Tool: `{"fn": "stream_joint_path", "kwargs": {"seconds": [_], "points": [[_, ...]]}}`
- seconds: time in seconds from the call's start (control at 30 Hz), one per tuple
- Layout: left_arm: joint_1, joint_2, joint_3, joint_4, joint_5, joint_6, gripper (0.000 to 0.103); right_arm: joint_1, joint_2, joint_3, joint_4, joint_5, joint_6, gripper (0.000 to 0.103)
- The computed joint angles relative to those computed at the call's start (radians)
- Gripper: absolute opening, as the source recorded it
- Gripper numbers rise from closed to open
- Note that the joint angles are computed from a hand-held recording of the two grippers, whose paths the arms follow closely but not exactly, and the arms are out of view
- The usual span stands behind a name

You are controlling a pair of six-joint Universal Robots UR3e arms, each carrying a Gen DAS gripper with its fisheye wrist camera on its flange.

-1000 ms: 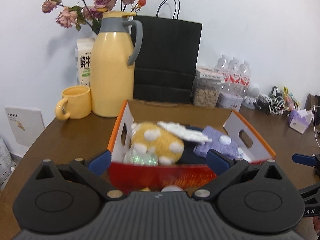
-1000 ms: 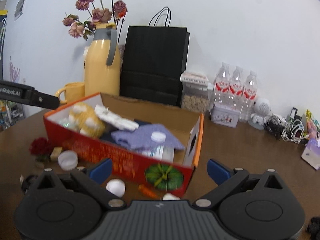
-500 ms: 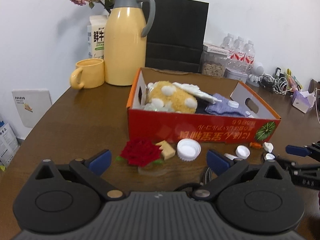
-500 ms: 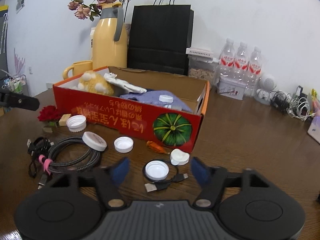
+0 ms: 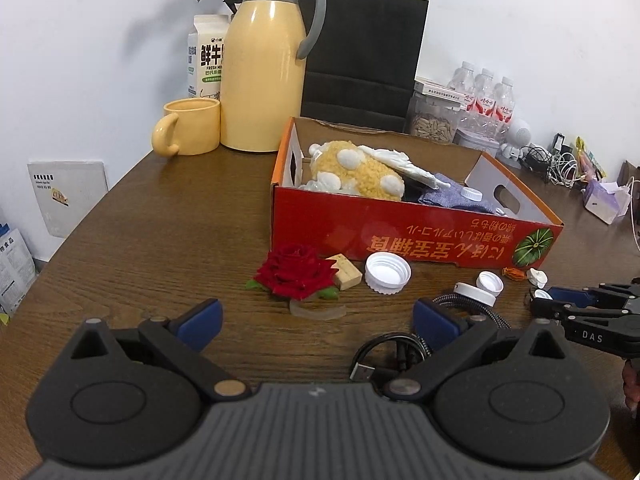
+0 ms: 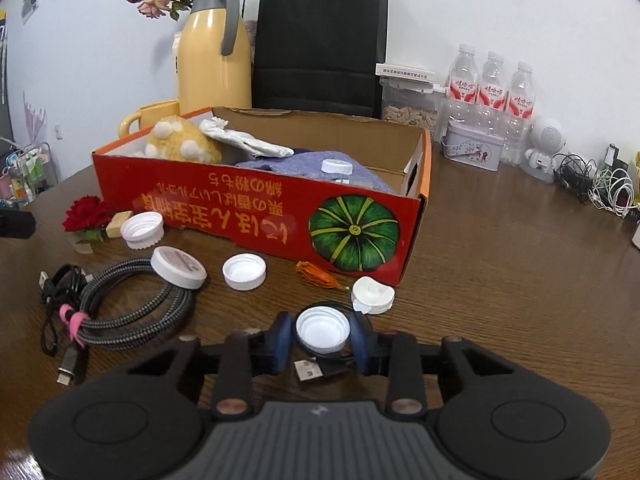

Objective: Organize objects
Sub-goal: 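Grasp another white bottle cap with the right gripper, then grasp the black USB cable with the left gripper while the right holds the cap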

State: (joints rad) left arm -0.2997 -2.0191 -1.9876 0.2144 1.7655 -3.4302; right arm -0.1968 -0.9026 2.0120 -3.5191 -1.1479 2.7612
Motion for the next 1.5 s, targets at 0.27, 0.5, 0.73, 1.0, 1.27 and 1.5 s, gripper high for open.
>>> {"fn": "stream_joint_path", "kwargs": {"seconds": [0.27, 0.5, 0.73, 1.0, 1.27, 1.5], "points": [[0.003, -0.01, -0.003, -0.003, -0.009, -0.006, 0.103, -0.008, 0.014, 0.047, -0.131, 0.012, 0.023, 0.03], [0.001, -0.055, 0.022, -0.016, -0.054, -0.007, 0.103, -0.009, 0.023, 0.136, -0.329, 0.017, 0.058, 0.03], [-0.012, -0.112, 0.064, -0.025, -0.073, -0.007, 0.103, 0.001, 0.021, 0.201, -0.428, 0.038, 0.062, 0.03], [-0.016, -0.155, 0.073, 0.023, -0.066, -0.001, 0.103, 0.007, 0.036, 0.21, -0.454, 0.035, 0.062, 0.03], [-0.03, -0.17, 0.067, 0.06, -0.044, 0.022, 0.095, 0.004, 0.034, 0.212, -0.455, 0.038, 0.065, 0.03], [-0.052, -0.182, 0.061, 0.097, -0.021, 0.056, 0.073, -0.002, 0.034, 0.212, -0.453, 0.043, 0.065, 0.03]]}}
